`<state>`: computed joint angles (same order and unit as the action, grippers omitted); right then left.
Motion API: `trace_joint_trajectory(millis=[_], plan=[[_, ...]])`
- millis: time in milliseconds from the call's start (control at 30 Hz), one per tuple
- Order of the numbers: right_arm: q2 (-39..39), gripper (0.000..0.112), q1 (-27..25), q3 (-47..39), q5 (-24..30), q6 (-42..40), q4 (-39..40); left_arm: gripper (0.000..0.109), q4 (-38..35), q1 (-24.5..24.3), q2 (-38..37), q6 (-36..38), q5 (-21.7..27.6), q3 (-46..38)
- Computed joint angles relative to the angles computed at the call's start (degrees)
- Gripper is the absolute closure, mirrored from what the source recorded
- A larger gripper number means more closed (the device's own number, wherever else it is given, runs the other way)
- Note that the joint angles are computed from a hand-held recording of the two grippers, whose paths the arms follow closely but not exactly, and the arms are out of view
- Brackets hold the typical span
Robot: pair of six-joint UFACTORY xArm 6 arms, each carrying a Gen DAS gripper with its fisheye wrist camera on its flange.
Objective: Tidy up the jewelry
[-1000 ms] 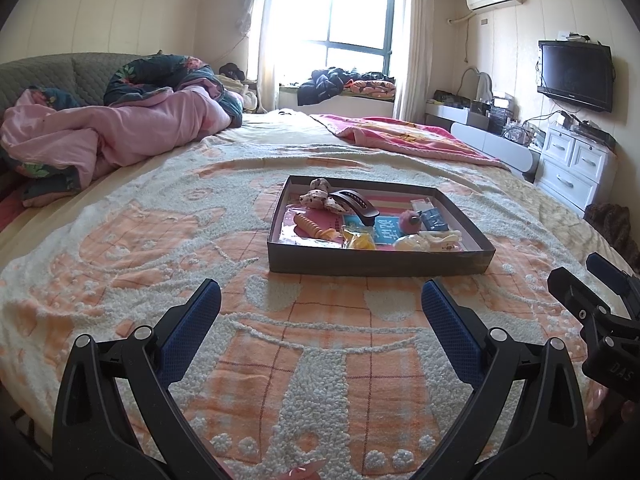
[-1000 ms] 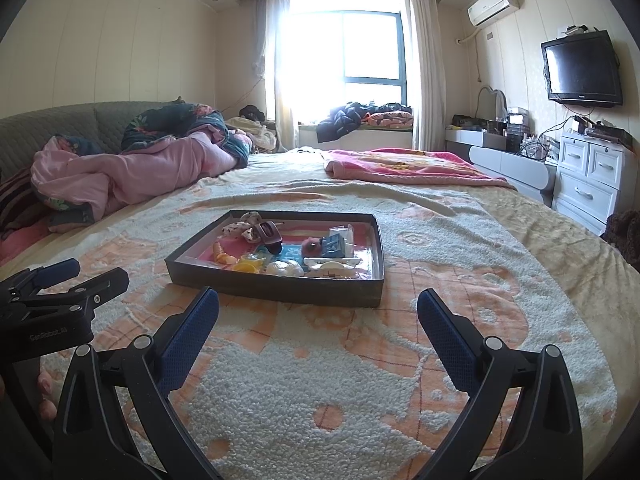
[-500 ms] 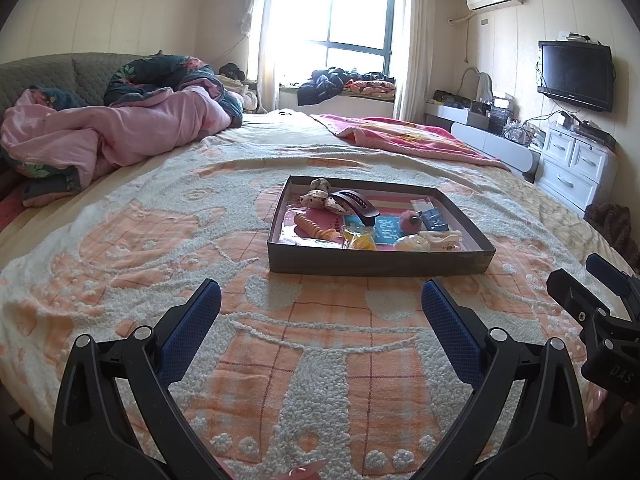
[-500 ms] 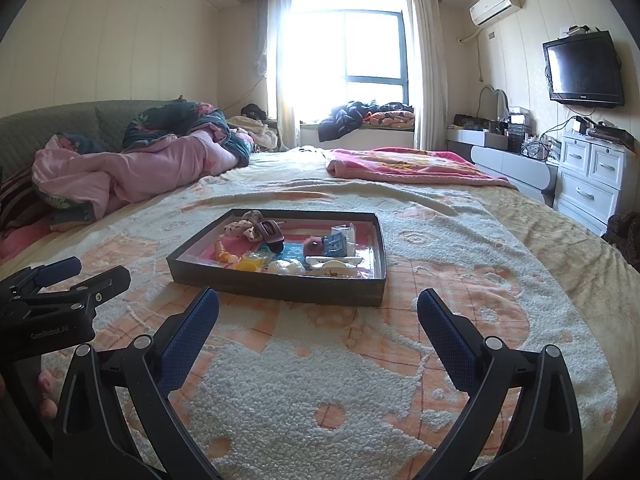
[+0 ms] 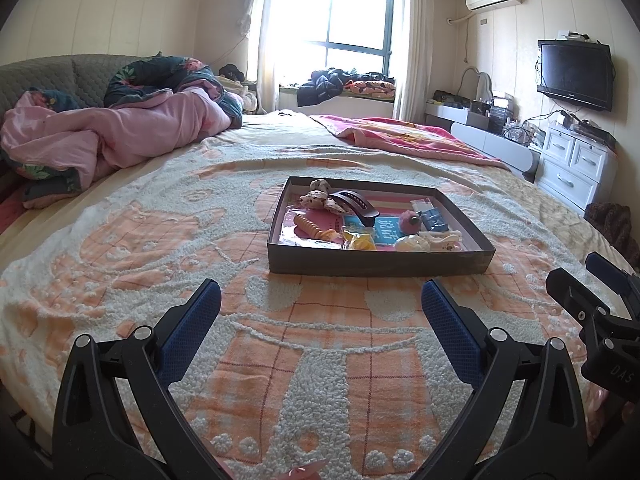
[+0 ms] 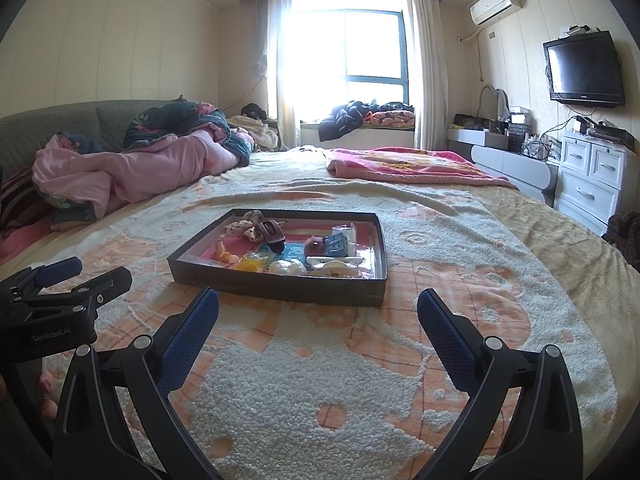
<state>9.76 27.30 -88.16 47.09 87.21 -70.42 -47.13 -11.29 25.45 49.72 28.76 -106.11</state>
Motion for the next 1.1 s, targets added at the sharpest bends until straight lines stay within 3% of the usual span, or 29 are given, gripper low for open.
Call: trace_joint_trajectory(millis=[1100], plan=[[-0.02,0.016,0.25,-0.07,0.21,-0.07,-0.28,0.017,1.67,0.27,1.31,-1.04,-0.4,-1.85]])
